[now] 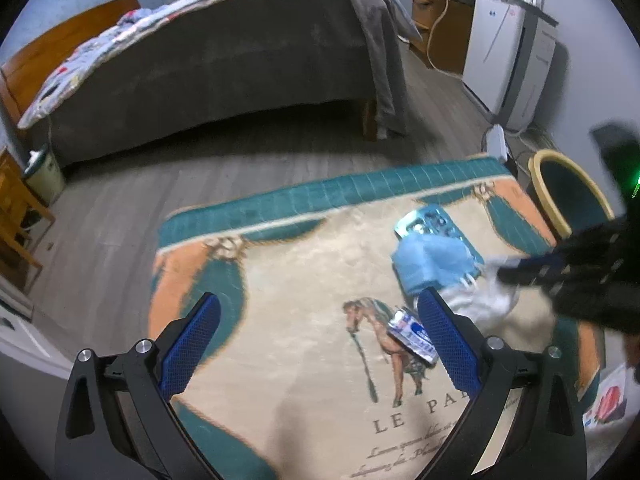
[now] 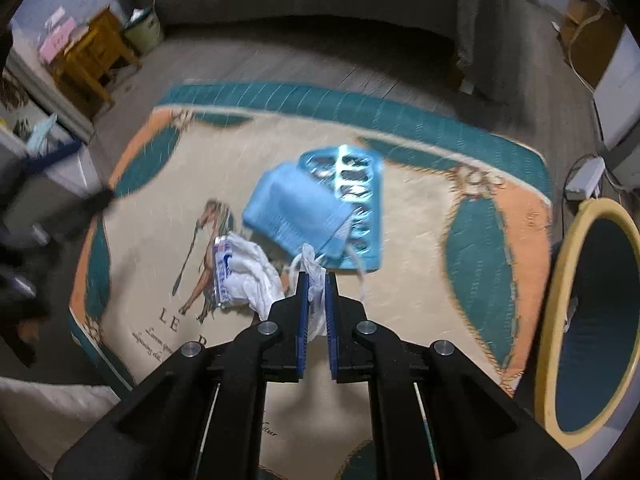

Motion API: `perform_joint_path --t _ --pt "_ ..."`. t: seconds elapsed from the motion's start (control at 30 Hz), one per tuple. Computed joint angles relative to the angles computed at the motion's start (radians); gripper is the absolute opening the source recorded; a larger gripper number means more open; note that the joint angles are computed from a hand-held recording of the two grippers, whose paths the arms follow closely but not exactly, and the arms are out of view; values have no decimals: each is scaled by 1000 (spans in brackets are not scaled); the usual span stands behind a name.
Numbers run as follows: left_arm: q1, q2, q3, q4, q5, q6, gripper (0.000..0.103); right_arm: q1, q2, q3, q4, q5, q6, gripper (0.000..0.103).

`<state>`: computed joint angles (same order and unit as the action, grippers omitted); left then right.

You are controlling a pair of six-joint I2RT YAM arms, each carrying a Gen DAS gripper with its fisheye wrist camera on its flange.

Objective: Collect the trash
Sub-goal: 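Move both open tools back over the mat toward the remaining trash, then grasp the white-and-blue box with the left tool while the right tool grasps the white tissue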

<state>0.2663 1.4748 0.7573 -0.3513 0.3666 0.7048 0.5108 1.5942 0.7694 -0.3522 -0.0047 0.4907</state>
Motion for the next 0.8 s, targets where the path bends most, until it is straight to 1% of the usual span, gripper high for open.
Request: perform_joint_path --t 0.07,0.1,0.2,0.3,0.37,0.43,0.47,0.53,0.57,0.6,0.63,0.67,0.7,0.73,0.77,0.8 --pt "-39 12 -35 37 -27 -11 98 -30 -39 -17 -1 0 -3 7" --pt "-56 20 -52 52 -35 -12 98 -45 -61 -27 -5 18 1 7" --pt "-106 59 -71 56 -56 -13 98 -88 -96 -44 -23 57 10 7" --pt "-166 93 -101 95 -118 -21 95 -116 -68 -38 -43 95 8 7" --pt "-195 114 -111 112 -138 -25 95 -136 -55 -47 -52 104 -2 7" --pt "-228 143 -106 106 -153 -33 87 -160 -25 -47 -66 104 -1 7" --pt "-239 157 -98 96 -156 -40 79 -169 -16 -50 -65 101 -5 7" --pt "-253 189 -80 77 -153 -50 74 -180 14 -44 -72 123 -13 7" --pt "-260 202 -73 69 -153 -52 65 -185 24 -45 -65 124 -19 7" --pt "-269 216 -65 59 -160 -54 51 -195 25 -50 -53 111 -33 9" --pt "-272 223 -62 54 -161 -52 46 -193 42 -45 -44 100 -37 16" --pt "-275 227 -59 49 -153 -52 43 -195 49 -44 -42 85 -53 25" --pt "-272 231 -56 44 -147 -46 39 -191 58 -42 -36 79 -65 41" --pt "-268 234 -51 41 -146 -36 38 -182 66 -39 -31 79 -71 55" --pt "-262 239 -48 41 -148 -30 34 -175 67 -42 -22 78 -83 56" --pt "-254 247 -41 38 -149 -29 34 -169 67 -45 -10 72 -98 56"
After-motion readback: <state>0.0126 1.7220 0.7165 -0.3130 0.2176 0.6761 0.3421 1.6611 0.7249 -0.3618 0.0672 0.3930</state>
